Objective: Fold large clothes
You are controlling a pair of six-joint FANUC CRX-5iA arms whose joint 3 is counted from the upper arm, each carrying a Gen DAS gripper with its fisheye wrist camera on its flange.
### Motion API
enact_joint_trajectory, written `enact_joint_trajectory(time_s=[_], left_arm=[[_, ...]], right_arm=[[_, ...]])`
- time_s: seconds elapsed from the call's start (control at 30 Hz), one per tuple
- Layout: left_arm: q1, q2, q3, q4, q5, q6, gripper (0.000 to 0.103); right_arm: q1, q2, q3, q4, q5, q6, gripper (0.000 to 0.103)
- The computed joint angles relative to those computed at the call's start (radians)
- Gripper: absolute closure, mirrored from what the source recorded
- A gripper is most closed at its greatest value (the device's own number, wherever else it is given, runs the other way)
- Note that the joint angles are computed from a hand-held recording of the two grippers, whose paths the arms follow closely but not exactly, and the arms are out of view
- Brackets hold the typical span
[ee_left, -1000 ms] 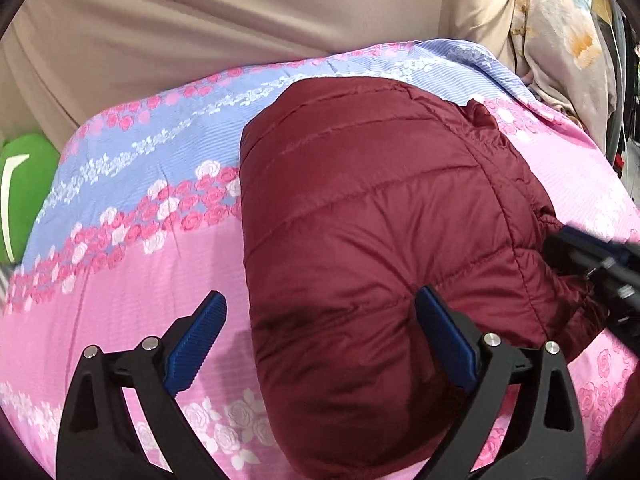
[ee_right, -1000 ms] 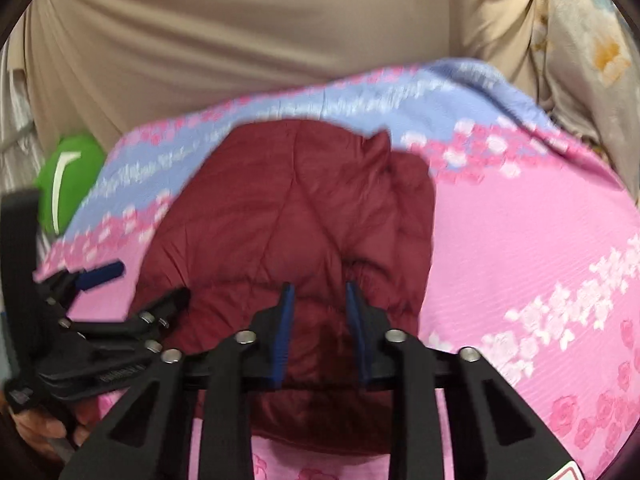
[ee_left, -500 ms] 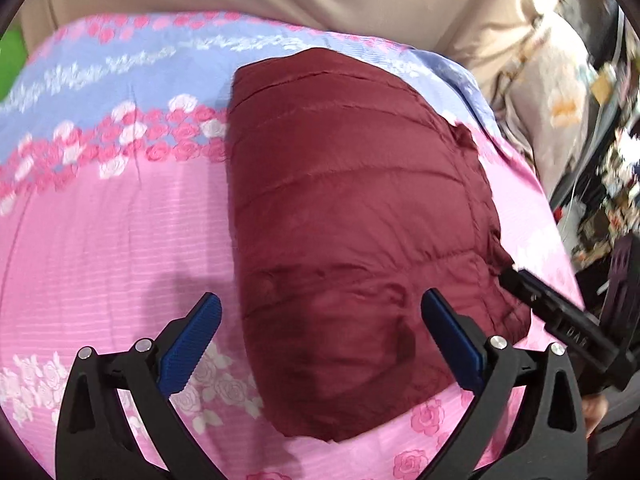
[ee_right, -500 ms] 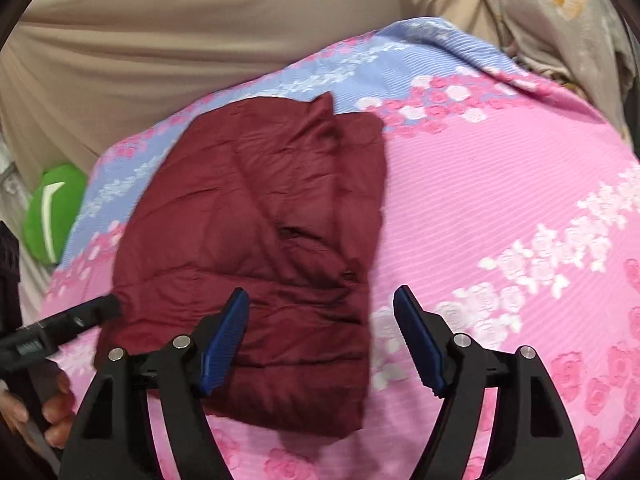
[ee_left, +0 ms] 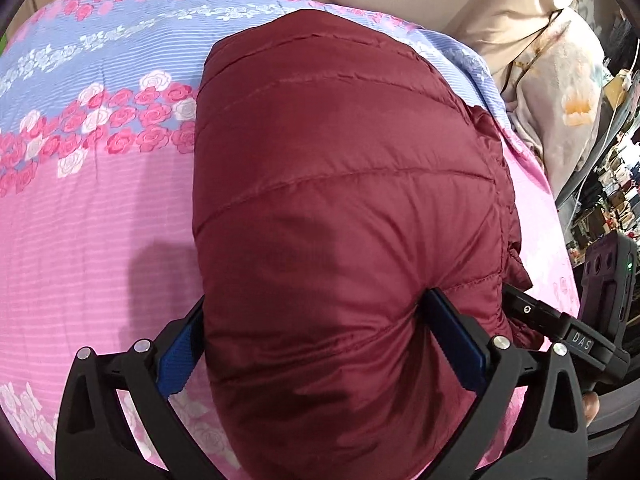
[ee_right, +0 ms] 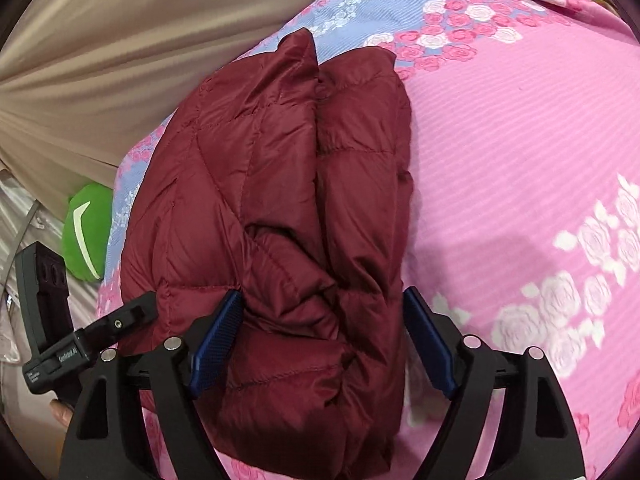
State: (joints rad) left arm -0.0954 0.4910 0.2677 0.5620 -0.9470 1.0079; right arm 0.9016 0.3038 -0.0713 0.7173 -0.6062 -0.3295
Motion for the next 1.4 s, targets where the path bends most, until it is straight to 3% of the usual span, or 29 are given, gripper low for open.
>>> enact_joint_trajectory(time_s=[0.17,0.6,0.67,0.7,0.77,0.83,0.93,1.03,1.17,1.4], left_arm=[[-0.013,0.013,0.025,-0.035,0.020,0.024,0.005],[-0.029,0.030,0.035,-0.048,0.091,0.018,0.005],[-0.024,0.033,0.034,-0.024,0.083,-0.006,0.005],[-0.020,0.032,0.030,-0.006,0.077,-0.019,0.007],[-0.015,0.020,0.015,0.016,0.077,-0.044,0.017],[-0.005,-0.005,-0.015,0.063,0.085,-0.102,0.039],[0.009,-0.039,-0.053,0.162,0.066,-0.193,0.057],[0.013,-0.102,-0.107,0.235,0.079,-0.292,0.065],[0.025,-0.186,-0.192,0.366,0.108,-0.434,0.067],[0.030,-0.357,-0.360,0.741,0.249,-0.842,0.067]], right_arm=[[-0.009,0.030,0.044,-0.023,-0.009,0.050,0.017],[-0.041,0.084,0.129,-0.084,0.001,0.182,0.019],[-0.046,0.073,0.105,-0.080,0.054,0.171,0.041],[-0.050,0.064,0.087,-0.072,0.091,0.153,0.047],[-0.042,0.052,0.074,-0.026,0.091,0.124,0.071],[-0.033,0.030,0.047,0.063,0.090,0.050,0.080],[-0.015,0.004,0.032,0.187,0.065,-0.030,0.086],[0.013,-0.018,0.033,0.303,0.019,-0.082,0.087],[0.053,-0.019,0.078,0.422,-0.067,-0.103,0.087],[0.084,0.045,0.233,0.698,-0.149,-0.068,0.087]])
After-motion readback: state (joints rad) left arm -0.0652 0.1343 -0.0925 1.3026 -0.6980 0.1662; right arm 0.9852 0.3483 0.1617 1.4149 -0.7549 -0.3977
